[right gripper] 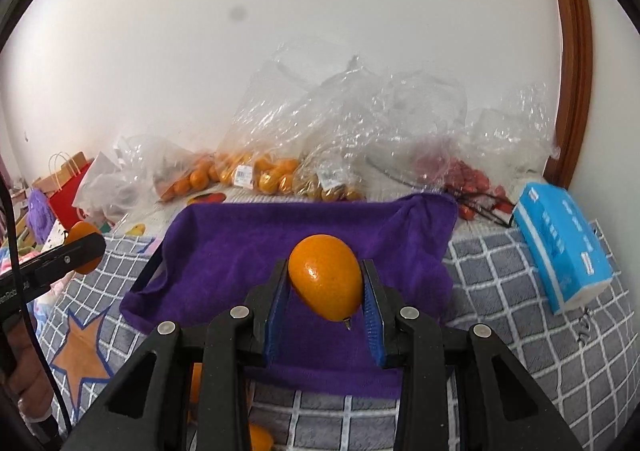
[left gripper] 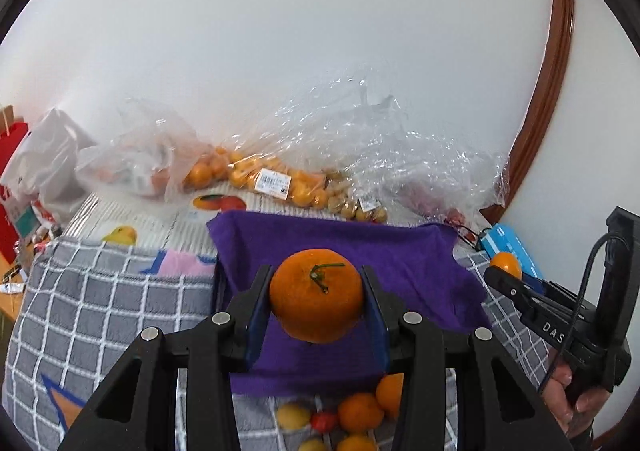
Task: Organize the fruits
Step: 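Lift and carry both held fruits over the purple towel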
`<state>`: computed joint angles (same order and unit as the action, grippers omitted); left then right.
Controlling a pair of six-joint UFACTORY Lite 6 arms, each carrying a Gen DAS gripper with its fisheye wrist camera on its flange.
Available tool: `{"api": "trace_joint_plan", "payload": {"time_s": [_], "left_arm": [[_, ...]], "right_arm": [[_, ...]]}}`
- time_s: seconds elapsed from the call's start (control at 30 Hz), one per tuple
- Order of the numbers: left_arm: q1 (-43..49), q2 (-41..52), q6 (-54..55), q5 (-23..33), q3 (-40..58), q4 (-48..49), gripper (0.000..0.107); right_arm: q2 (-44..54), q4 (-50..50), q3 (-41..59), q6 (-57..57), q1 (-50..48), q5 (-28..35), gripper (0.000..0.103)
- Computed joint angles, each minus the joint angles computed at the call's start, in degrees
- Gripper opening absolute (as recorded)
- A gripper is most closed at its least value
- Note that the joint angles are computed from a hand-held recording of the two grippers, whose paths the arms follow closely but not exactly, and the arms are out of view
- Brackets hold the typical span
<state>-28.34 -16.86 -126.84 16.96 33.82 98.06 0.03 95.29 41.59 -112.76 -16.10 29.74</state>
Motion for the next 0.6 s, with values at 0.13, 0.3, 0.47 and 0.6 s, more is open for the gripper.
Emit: {"api": "trace_joint_plan", "payload": {"time_s": [0.13,0.3,0.47,0.6], "left_arm": [[1.67,6.61,-11.41,-0.73,3.28,11.63,0.04],[4.05,13.96,-30.48,-1.57,5.17,30.99,0.04],[6.2,17.88,-44.88,-0.68,5.11,44.97,0.04],[7.55,19.52,-51.06,-0.78,5.13,50.87,0.04]], "right_arm": [[3.98,1.82,2.52,-0.75,0.37,0.44,0.035],[9.0,5.39,4.63,-4.81,1.16,-1.18,0.035],[13.24,3.9,7.68,-2.52,0.15,-0.06,0.035],[16.26,4.48,9.14,-2.9,0.41,-1.16,0.035]]}}
